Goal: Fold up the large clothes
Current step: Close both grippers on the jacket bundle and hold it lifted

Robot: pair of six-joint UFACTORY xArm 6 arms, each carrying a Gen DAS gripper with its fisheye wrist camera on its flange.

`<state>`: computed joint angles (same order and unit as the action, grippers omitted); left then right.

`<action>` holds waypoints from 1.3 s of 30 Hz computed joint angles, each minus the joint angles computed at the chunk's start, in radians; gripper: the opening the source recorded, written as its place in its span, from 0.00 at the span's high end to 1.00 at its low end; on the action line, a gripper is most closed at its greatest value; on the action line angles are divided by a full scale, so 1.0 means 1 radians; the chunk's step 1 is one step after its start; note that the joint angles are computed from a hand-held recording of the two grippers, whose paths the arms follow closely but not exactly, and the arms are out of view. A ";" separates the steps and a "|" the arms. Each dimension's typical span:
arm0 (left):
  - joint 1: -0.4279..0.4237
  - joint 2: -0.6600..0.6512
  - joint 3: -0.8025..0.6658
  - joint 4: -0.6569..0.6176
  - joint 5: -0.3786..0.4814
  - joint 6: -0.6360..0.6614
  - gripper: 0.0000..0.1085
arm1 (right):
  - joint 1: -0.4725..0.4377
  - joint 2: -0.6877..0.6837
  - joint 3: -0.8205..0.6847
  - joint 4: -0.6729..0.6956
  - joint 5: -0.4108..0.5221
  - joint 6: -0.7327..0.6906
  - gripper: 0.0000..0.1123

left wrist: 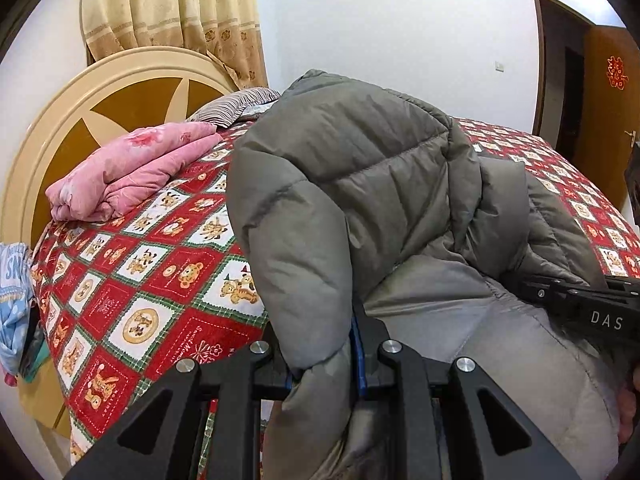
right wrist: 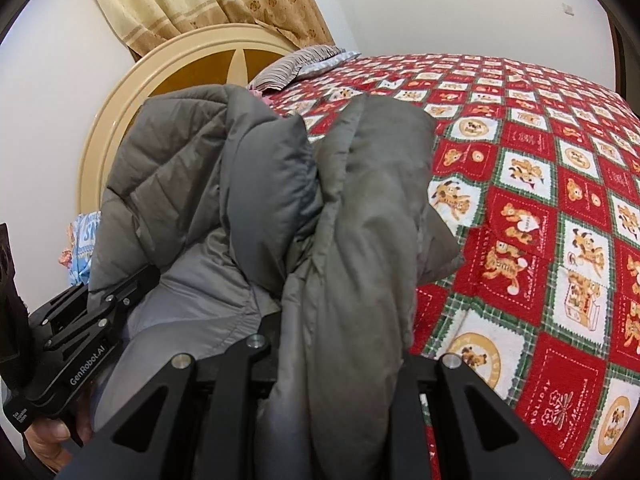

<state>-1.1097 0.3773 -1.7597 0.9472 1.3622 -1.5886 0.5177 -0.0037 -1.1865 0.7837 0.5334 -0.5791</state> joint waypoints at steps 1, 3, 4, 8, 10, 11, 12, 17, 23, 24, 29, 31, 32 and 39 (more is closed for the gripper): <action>0.001 -0.001 0.004 -0.001 -0.003 0.000 0.80 | 0.001 0.002 -0.001 -0.001 0.001 0.002 0.82; 0.003 0.000 0.006 -0.004 -0.005 0.002 0.80 | 0.003 0.009 -0.008 -0.007 0.003 0.010 0.82; 0.004 0.001 0.007 -0.004 -0.005 0.005 0.80 | 0.004 0.010 -0.008 -0.010 0.003 0.012 0.82; 0.010 0.005 0.011 -0.012 -0.012 0.019 0.79 | 0.005 0.018 -0.011 -0.013 0.005 0.017 0.82; 0.015 0.009 0.010 -0.018 -0.016 0.029 0.78 | 0.005 0.025 -0.014 -0.014 0.006 0.021 0.82; 0.016 0.011 0.009 -0.021 -0.016 0.034 0.78 | 0.004 0.029 -0.016 -0.013 0.006 0.023 0.82; 0.019 0.015 0.007 -0.023 -0.017 0.038 0.77 | 0.005 0.032 -0.016 -0.014 0.006 0.026 0.82; 0.027 0.022 0.012 -0.034 -0.014 0.038 0.69 | 0.003 0.050 -0.028 -0.020 0.011 0.031 0.82; 0.035 0.028 0.012 -0.048 -0.017 0.045 0.64 | -0.005 0.070 -0.044 -0.013 0.026 0.025 0.81; 0.036 0.030 0.010 -0.050 -0.017 0.048 0.63 | -0.006 0.073 -0.046 -0.012 0.026 0.025 0.80; 0.037 0.045 -0.006 -0.051 -0.004 0.062 0.58 | -0.010 0.083 -0.048 0.002 0.029 0.020 0.80; 0.037 0.053 -0.015 -0.050 0.004 0.070 0.55 | -0.013 0.085 -0.048 0.007 0.032 0.017 0.79; 0.036 0.056 -0.019 -0.050 0.010 0.074 0.54 | -0.013 0.086 -0.047 0.007 0.032 0.016 0.78; 0.039 0.056 -0.019 -0.048 0.033 0.070 0.42 | -0.019 0.112 -0.071 -0.005 0.053 0.037 0.70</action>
<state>-1.0705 0.4338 -1.7782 0.8996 1.3951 -1.5191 0.4982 0.1080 -1.2574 0.7788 0.5862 -0.5421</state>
